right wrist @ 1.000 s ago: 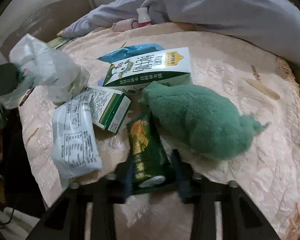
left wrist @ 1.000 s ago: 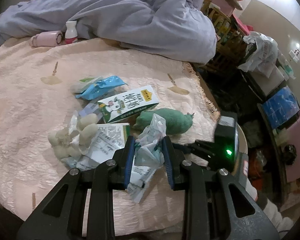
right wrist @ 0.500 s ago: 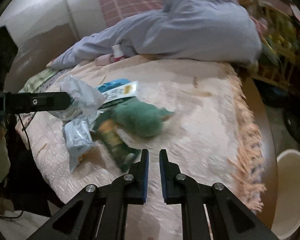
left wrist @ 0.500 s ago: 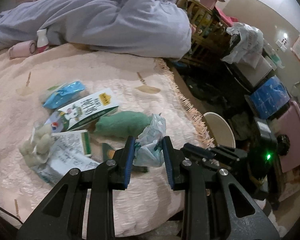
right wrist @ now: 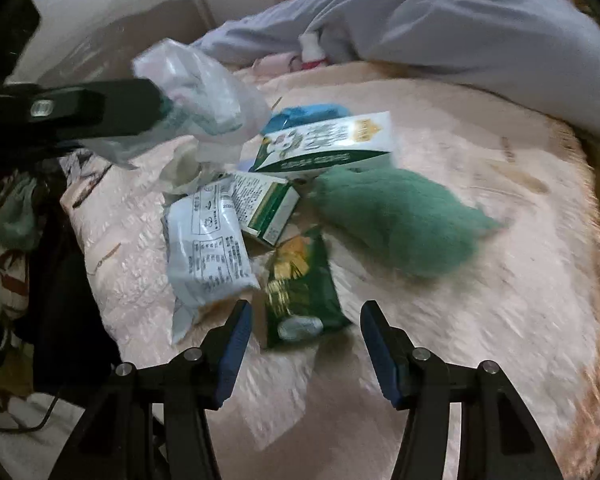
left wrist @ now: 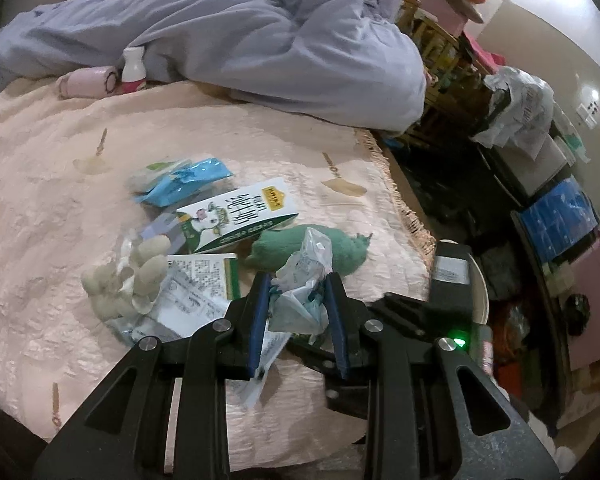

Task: Collect trash
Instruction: 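Grasp the green snack bag with the right gripper while the left holds the wrapper, then drop the snack bag and wrapper into the white bucket, opening both grippers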

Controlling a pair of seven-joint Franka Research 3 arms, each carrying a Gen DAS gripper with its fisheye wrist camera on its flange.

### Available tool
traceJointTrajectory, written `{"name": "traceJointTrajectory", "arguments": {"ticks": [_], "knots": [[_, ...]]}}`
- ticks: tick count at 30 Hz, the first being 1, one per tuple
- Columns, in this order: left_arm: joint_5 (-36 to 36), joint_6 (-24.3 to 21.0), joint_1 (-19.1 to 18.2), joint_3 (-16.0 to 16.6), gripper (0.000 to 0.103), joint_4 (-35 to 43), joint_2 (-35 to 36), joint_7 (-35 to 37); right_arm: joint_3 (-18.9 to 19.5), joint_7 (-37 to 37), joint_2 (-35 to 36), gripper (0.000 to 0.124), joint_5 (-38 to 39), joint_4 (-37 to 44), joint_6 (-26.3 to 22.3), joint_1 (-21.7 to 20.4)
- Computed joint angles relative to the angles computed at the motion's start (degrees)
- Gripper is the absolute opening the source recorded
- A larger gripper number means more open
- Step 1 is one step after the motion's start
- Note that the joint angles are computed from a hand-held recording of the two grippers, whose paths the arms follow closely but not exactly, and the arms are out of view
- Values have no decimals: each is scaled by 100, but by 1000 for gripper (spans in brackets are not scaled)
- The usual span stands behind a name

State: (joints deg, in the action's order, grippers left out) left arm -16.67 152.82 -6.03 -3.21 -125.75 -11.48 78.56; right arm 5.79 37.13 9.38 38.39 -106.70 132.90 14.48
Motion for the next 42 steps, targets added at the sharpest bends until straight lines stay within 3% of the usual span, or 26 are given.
{"name": "traceJointTrajectory", "arguments": {"ticks": [3,6,14,24,33,42], "knots": [[-98,-16,-19,24,26,14,29,66,7,269,310,54,-375,292,-120,98],[-146,-28,-34,7,26,59,71,126,37,294,233,45,-579,20,366,175],[-550,-94,-167,-138,26,472,402,480,-135,-15,-555,43,229,-640,628,-138],[-783,-331,-337,-681,26,1738,1377,986,-699,598,-1302,43,368,-1291,1343,-609],[-156,-755,-440,-1199,26,3251,2641,635,-982,1602,-1051,43,69,-1100,1684,-1184],[480,-1204,-724,-1467,26,4735,3886,261,-1101,2252,-706,43,-163,-871,1767,-1614]]}}
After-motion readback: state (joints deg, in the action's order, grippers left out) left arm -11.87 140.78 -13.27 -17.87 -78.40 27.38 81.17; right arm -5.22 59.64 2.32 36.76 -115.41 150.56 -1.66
